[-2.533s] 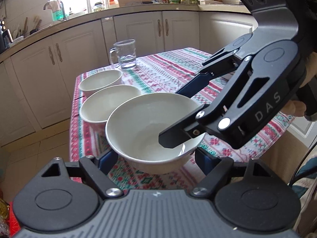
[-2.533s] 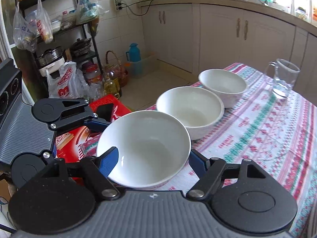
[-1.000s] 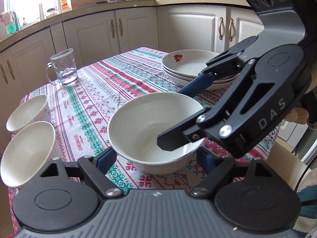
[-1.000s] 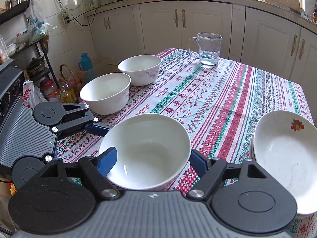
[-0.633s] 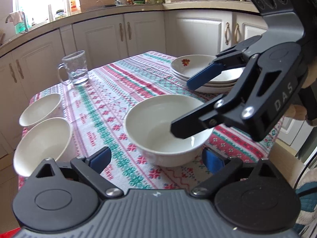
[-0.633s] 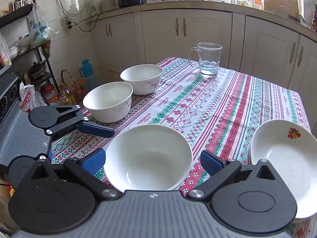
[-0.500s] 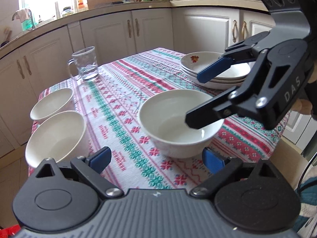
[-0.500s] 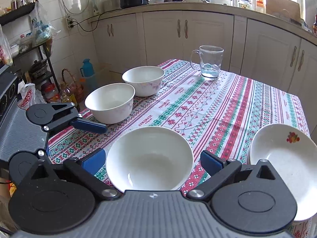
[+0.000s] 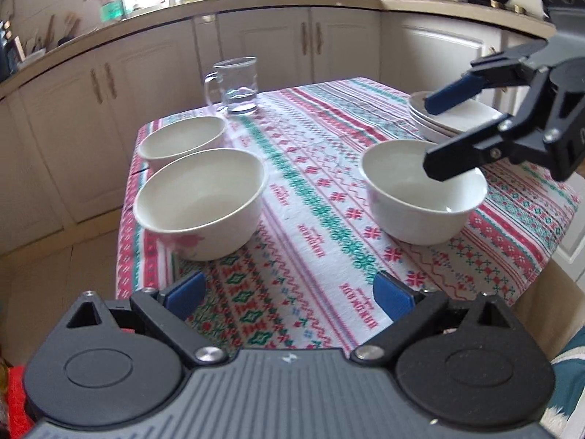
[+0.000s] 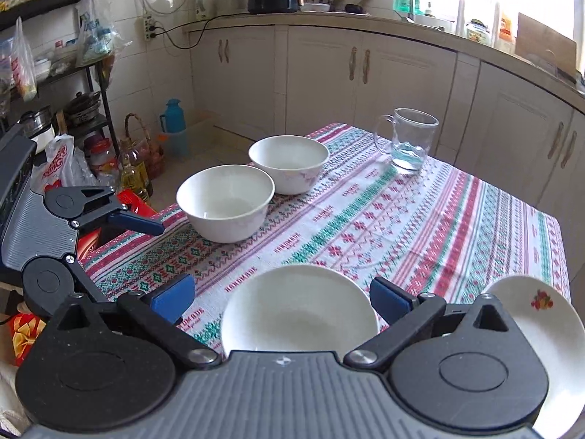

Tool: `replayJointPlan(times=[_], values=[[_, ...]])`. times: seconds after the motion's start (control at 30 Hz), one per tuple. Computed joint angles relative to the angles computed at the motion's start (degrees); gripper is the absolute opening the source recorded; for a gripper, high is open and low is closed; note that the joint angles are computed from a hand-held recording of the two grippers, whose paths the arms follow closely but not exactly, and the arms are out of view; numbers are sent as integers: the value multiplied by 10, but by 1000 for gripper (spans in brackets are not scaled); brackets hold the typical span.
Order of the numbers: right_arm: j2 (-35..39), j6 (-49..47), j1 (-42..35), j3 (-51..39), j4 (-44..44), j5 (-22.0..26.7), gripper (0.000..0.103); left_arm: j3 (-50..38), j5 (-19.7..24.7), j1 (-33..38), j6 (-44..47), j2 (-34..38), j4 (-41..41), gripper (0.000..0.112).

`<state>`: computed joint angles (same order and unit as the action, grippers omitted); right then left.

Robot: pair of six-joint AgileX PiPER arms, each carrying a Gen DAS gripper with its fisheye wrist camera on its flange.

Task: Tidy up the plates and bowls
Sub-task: 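Lift the white bowl and carry it toward another white bowl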

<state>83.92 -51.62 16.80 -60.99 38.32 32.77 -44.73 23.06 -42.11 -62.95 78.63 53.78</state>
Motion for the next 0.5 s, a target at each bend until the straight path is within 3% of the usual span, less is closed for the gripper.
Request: replayJointPlan(times=[0.3, 0.5], values=[[50, 78, 51, -66, -80, 10, 103, 19, 2, 29, -141, 4, 131, 98], [95, 107, 71, -125, -103, 28, 103, 19, -12, 57, -188, 19, 199, 98]])
